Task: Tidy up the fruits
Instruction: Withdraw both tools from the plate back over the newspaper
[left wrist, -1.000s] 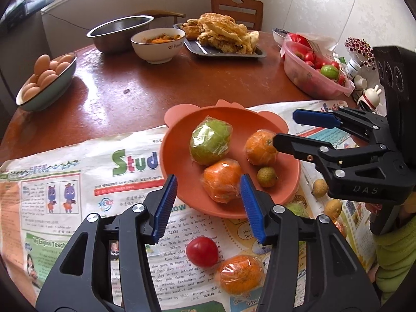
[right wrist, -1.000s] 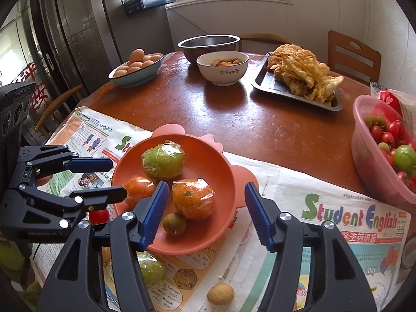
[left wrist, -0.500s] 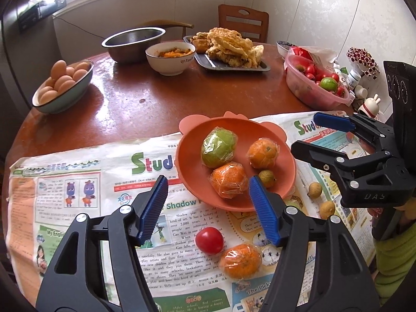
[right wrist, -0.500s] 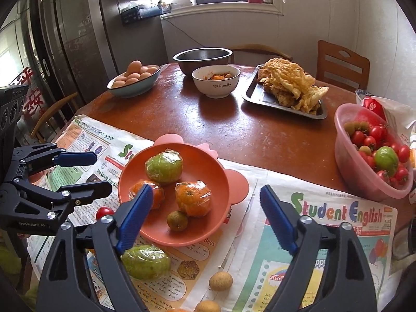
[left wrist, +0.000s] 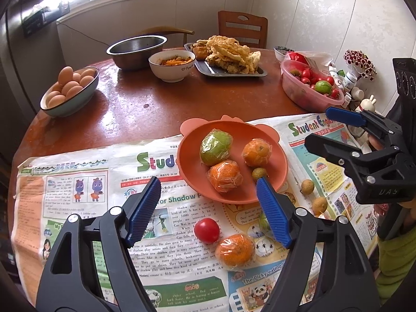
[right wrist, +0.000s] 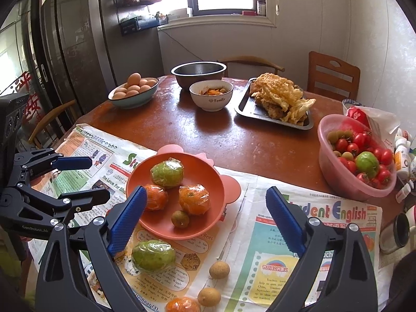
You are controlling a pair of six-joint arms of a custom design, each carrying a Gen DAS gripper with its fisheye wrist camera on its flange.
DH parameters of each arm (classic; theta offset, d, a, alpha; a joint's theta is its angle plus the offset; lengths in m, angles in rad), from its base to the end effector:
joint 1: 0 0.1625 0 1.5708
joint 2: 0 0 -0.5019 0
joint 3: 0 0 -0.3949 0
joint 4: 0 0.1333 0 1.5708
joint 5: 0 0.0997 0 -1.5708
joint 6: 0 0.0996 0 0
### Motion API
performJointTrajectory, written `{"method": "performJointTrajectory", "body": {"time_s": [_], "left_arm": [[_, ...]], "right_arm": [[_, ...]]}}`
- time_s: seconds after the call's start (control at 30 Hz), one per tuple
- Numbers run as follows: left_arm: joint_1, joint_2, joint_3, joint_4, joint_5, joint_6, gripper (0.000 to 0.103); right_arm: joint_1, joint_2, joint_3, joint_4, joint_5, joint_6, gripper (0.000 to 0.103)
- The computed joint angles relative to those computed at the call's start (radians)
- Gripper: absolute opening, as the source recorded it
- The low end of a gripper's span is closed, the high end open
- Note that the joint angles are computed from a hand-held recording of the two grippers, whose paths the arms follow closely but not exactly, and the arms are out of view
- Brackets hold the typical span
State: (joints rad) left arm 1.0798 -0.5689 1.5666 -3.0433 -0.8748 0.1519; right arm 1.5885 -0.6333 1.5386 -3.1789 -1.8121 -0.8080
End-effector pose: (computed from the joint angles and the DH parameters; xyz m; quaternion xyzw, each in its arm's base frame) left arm -0.1848 -0.7637 0.0787 0.2126 0.8922 -0.2738 0.2894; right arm 0.1234 -0.7849 0.1395 0.3360 -0.8704 0.2719 0.2358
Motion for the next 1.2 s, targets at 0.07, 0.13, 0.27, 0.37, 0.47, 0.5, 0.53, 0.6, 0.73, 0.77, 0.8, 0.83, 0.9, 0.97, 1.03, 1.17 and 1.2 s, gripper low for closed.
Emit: {"method": "performJointTrajectory", "body": {"time_s": [0.07,0.13,0.27,0.37,0.47,0.5,0.53,0.6,0.73,0.77,0.8,0.83,0.9,0.97,1.03,1.17,1.2], "left_arm": [[-0.003,-0.003,0.006,-0.005,0.005,0.000,0.071],[-0.007,-0.006,0.013,-0.008,0.014,0.001,0.074],[-0.015,-0.011,0.028,-0.025,0.024,0.001,0.077],[-0.020,-0.017,0.043,-0.041,0.027,0.003,0.080],[-0.024,-0.021,0.055,-0.051,0.031,-0.003,0.086],[-0.024,-0.023,0.060,-0.054,0.030,-0.009,0.089],[-0.025,-0.025,0.064,-0.058,0.029,-0.010,0.090],[-0.027,-0.025,0.071,-0.067,0.034,-0.012,0.092],[-0.031,-0.026,0.088,-0.076,0.039,-0.018,0.093],[-0.031,-0.026,0.092,-0.079,0.043,-0.018,0.093],[-0.032,-0.026,0.097,-0.082,0.045,-0.018,0.093],[-0.032,-0.027,0.101,-0.083,0.044,-0.020,0.093],[-0.033,-0.029,0.112,-0.089,0.045,-0.024,0.093],[-0.032,-0.031,0.121,-0.093,0.044,-0.028,0.093],[-0.031,-0.033,0.131,-0.097,0.043,-0.033,0.093],[-0.030,-0.033,0.147,-0.097,0.045,-0.040,0.093],[-0.030,-0.032,0.152,-0.097,0.045,-0.042,0.093]], "right_arm": [[0.002,-0.007,0.012,-0.015,0.001,0.000,0.093],[0.003,-0.014,0.024,-0.026,0.002,0.001,0.093],[0.005,-0.025,0.049,-0.058,-0.001,0.002,0.094],[0.005,-0.035,0.070,-0.080,-0.002,0.001,0.095],[0.005,-0.046,0.095,-0.102,-0.001,-0.003,0.096],[0.006,-0.047,0.100,-0.108,-0.003,-0.004,0.097],[0.006,-0.050,0.108,-0.118,-0.006,-0.006,0.097],[0.006,-0.055,0.127,-0.141,-0.009,-0.010,0.099],[0.003,-0.065,0.162,-0.176,-0.010,-0.014,0.099],[0.002,-0.068,0.175,-0.189,-0.012,-0.014,0.099],[0.001,-0.070,0.183,-0.197,-0.011,-0.016,0.099],[0.000,-0.073,0.192,-0.207,-0.012,-0.017,0.099],[-0.003,-0.076,0.211,-0.227,-0.017,-0.020,0.099],[-0.008,-0.082,0.230,-0.238,-0.014,-0.019,0.099],[-0.012,-0.086,0.246,-0.246,-0.016,-0.019,0.099],[-0.022,-0.086,0.275,-0.272,-0.024,-0.025,0.099],[-0.025,-0.087,0.282,-0.276,-0.025,-0.023,0.099]]}}
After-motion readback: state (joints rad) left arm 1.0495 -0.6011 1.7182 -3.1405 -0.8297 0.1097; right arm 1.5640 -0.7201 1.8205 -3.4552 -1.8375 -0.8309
